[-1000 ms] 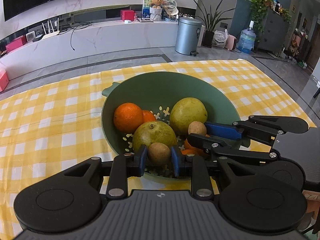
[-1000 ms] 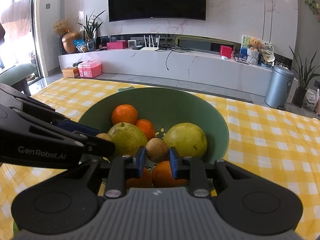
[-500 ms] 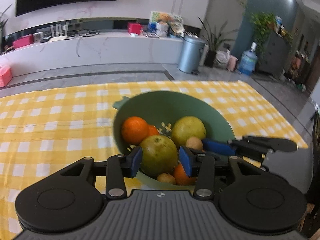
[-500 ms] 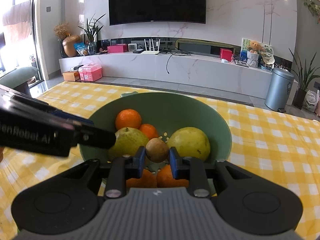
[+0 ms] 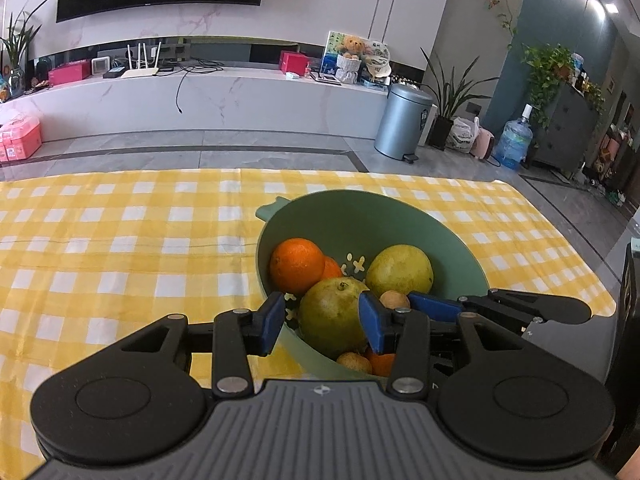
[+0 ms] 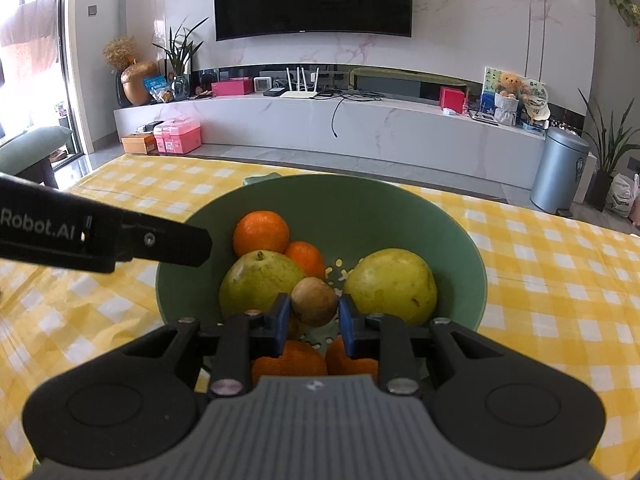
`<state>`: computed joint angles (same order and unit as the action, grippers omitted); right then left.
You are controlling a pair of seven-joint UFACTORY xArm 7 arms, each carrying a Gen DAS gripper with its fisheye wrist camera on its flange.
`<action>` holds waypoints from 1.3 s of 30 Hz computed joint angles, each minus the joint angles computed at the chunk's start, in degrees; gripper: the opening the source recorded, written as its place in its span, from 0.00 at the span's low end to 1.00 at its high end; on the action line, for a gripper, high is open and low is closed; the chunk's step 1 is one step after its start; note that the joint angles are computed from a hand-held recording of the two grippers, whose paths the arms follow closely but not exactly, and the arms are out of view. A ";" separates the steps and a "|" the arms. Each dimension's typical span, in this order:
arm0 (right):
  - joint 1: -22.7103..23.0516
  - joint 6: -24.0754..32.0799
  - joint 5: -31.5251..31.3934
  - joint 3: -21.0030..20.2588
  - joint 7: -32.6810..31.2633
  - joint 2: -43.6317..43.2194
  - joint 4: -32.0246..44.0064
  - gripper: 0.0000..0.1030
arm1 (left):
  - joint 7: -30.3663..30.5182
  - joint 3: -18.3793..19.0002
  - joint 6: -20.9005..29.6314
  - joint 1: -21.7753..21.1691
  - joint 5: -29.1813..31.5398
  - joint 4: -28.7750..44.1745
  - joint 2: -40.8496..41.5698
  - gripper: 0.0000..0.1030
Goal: Organize fruits
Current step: 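Open the left tool to drop its kiwi in the bowl while the right tool releases its kiwi, then move the left tool onto a remaining kiwi while the right tool grasps another kiwi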
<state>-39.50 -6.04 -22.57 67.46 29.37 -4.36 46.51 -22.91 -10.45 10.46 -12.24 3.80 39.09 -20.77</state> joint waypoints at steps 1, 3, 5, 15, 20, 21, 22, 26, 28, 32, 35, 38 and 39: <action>-0.40 -0.06 0.05 0.34 0.14 -0.24 -0.06 0.22 | 0.06 -0.03 0.11 -0.02 0.09 -0.12 -0.13 0.49; -0.42 -0.33 0.68 0.32 -0.01 -0.80 -0.29 0.23 | -0.04 -0.28 0.22 0.20 0.46 -0.31 -0.35 0.49; 0.19 -0.81 1.80 -0.26 -0.42 -1.40 -0.57 0.32 | -0.70 -0.93 0.21 0.80 1.08 -0.61 -0.80 0.49; 7.07 -6.05 11.32 -6.67 -2.85 -11.70 -5.63 0.59 | -2.29 -1.85 1.46 0.74 2.35 -1.62 -4.20 0.52; 17.56 -5.00 15.24 -15.98 -4.24 -14.95 -8.77 0.60 | 0.77 0.37 5.04 -2.82 -0.20 -1.50 -6.23 0.52; 19.68 -4.58 15.69 -17.86 -4.24 -15.92 -9.66 0.60 | 1.61 0.74 5.83 -3.50 -0.75 -1.45 -6.64 0.52; 21.33 -4.21 15.93 -19.35 -4.22 -16.64 -10.28 0.60 | 2.95 1.43 6.73 -4.60 -1.55 -1.40 -7.05 0.52; 27.55 -3.43 16.13 -25.11 -3.99 -19.61 -13.08 0.60 | 10.07 5.05 9.79 -9.96 -6.79 -1.24 -8.31 0.52; 31.70 -2.84 16.39 -28.71 -3.55 -21.22 -14.99 0.60 | 12.29 5.23 10.44 -10.77 -8.49 -1.71 -9.10 0.52; 38.40 -0.19 15.95 -34.23 -3.04 -24.38 -18.38 0.60 | 15.84 6.54 11.82 -12.87 -12.69 -2.93 -10.72 0.52; 42.94 2.66 15.31 -37.81 -2.61 -26.27 -20.21 0.59 | 18.70 8.42 13.22 -15.02 -17.23 -3.92 -11.73 0.52; 47.70 5.29 15.03 -41.69 -2.28 -27.39 -21.41 0.53 | 19.77 8.08 14.64 -15.00 -19.35 -5.04 -12.71 0.52; 48.88 6.28 14.91 -42.53 -2.17 -27.73 -21.63 0.52 | 19.97 7.83 15.01 -14.94 -19.80 -5.32 -12.89 0.52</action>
<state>9.38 0.24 -7.65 24.93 27.21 -32.08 24.88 -2.94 -2.63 25.47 -27.18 -15.99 33.77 -33.66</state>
